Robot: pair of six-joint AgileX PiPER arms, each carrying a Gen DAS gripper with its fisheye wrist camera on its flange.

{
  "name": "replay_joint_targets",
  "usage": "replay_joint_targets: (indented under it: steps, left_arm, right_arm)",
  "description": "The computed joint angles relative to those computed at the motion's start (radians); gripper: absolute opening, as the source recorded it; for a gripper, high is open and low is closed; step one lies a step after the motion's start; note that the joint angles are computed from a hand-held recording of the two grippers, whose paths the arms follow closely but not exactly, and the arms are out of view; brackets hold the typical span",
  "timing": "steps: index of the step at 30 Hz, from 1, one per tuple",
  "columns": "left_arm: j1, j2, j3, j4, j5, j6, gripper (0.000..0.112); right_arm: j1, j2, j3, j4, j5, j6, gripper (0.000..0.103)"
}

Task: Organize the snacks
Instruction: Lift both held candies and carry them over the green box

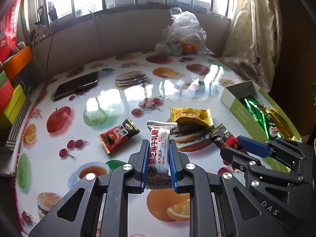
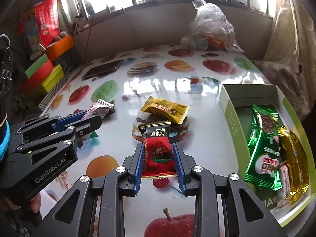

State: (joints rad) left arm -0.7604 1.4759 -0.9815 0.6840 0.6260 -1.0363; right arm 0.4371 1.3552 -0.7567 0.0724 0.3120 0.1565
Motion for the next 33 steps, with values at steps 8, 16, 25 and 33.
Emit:
replay_joint_targets:
  steps: [8, 16, 25, 33]
  left_arm:
    - [-0.065, -0.019, -0.026, 0.023, 0.04, -0.039, 0.02]
    - [-0.12, -0.01, -0.069, 0.024, 0.074, -0.05, 0.02]
    - [-0.171, 0.029, -0.134, 0.019, 0.088, -0.045, 0.02]
    - [-0.203, 0.082, -0.212, -0.005, 0.093, -0.014, 0.02]
  right_arm:
    - [-0.011, -0.088, 0.029, -0.041, 0.03, 0.043, 0.029]
    - [-0.045, -0.17, 0.051, -0.05, 0.066, 0.046, 0.029]
    - [-0.123, -0.256, 0.075, -0.021, 0.109, 0.0, 0.029]
    - [-0.227, -0.322, 0.088, 0.045, 0.152, -0.101, 0.029]
